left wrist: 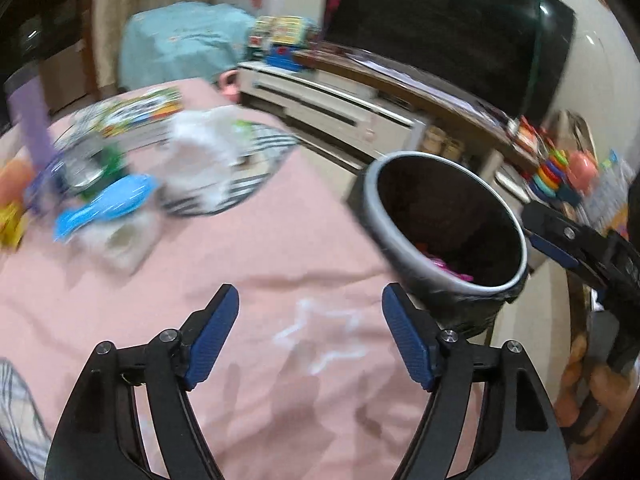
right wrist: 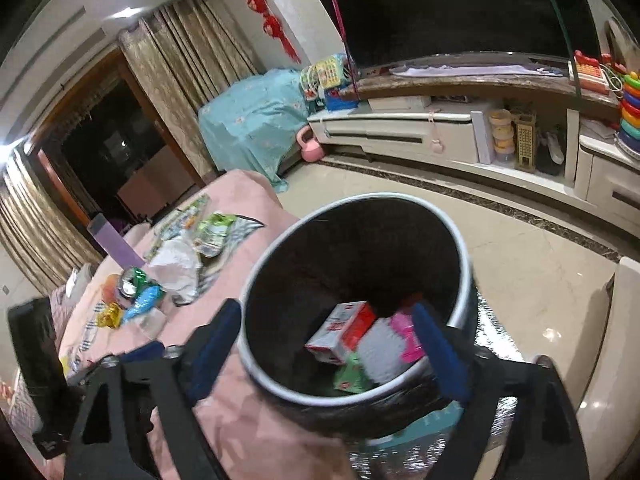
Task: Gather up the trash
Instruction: 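Carry the juice box and pink toy over the black bin and release both, then withdraw both open tools from the bin back toward the table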
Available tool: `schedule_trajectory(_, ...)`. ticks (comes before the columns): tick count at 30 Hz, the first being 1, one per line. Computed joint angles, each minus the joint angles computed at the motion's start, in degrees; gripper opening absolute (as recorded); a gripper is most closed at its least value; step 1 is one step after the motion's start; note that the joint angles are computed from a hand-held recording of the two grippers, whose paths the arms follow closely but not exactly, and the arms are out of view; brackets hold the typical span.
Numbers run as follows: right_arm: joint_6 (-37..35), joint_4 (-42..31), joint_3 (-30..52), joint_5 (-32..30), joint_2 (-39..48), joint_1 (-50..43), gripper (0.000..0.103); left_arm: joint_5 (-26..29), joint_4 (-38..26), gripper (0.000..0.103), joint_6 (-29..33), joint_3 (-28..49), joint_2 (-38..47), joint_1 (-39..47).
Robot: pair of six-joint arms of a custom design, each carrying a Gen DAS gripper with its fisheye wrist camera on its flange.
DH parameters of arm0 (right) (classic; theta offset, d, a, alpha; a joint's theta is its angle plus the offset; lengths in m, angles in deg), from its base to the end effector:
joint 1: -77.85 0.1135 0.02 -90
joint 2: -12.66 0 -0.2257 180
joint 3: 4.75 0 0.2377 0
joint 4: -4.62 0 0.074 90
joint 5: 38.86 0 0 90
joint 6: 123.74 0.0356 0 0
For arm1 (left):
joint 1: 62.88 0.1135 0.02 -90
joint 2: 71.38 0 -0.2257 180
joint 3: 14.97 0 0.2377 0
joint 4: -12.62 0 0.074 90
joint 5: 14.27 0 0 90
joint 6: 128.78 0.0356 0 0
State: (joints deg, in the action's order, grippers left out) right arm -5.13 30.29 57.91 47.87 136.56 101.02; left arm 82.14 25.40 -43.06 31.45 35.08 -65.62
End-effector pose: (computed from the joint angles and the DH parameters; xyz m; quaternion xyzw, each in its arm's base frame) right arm 0.3204 0.1393 0.0287 0.0292 0.8886 0.2224 0.4002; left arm 0.2764 -0.0172 0.0437 0.0079 0.9300 -0.0742 0.3599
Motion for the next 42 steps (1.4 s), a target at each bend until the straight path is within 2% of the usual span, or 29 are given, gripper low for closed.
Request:
schedule_trajectory(3, 0.8, 0.89, -0.57, 2.82, -0.86, 4.44, 0.096, 0.77, 1.97, 0.077, 1.3, -3.56, -1.68, 4.43)
schedule_trajectory(9, 2.64, 1.01, 2.35, 3.7, 0.74, 11.34, 0.101, 4.52, 3.94, 0.08, 5.02, -8.32, -3.28, 14.98)
schedule_trajectory(19, 3.27, -7.54, 16.37, 3.9, 10.04, 19.73, 0.101, 13.63, 4.09, 0.081, 13.11, -9.48, -0.21, 34.49)
schedule_trajectory(28, 1.46, -14.6, 26.88, 2.2, 16.17, 22.53, 0.101, 16.46, 0.67, 0.081, 16.49, -4.1, 4.11, 42.71)
schedule_trajectory(36, -2.72, -24.12, 40.76, -0.04, 22.98, 23.9, 0.101, 14.96, -3.54, 0.081, 17.56, 3.11, 8.12, 46.45)
schedule_trajectory(42, -5.47, -30.29, 51.29, -1.36, 27.9, 24.25, 0.101, 13.31, -8.37, 0.081, 16.96, 12.54, 11.48, 47.07)
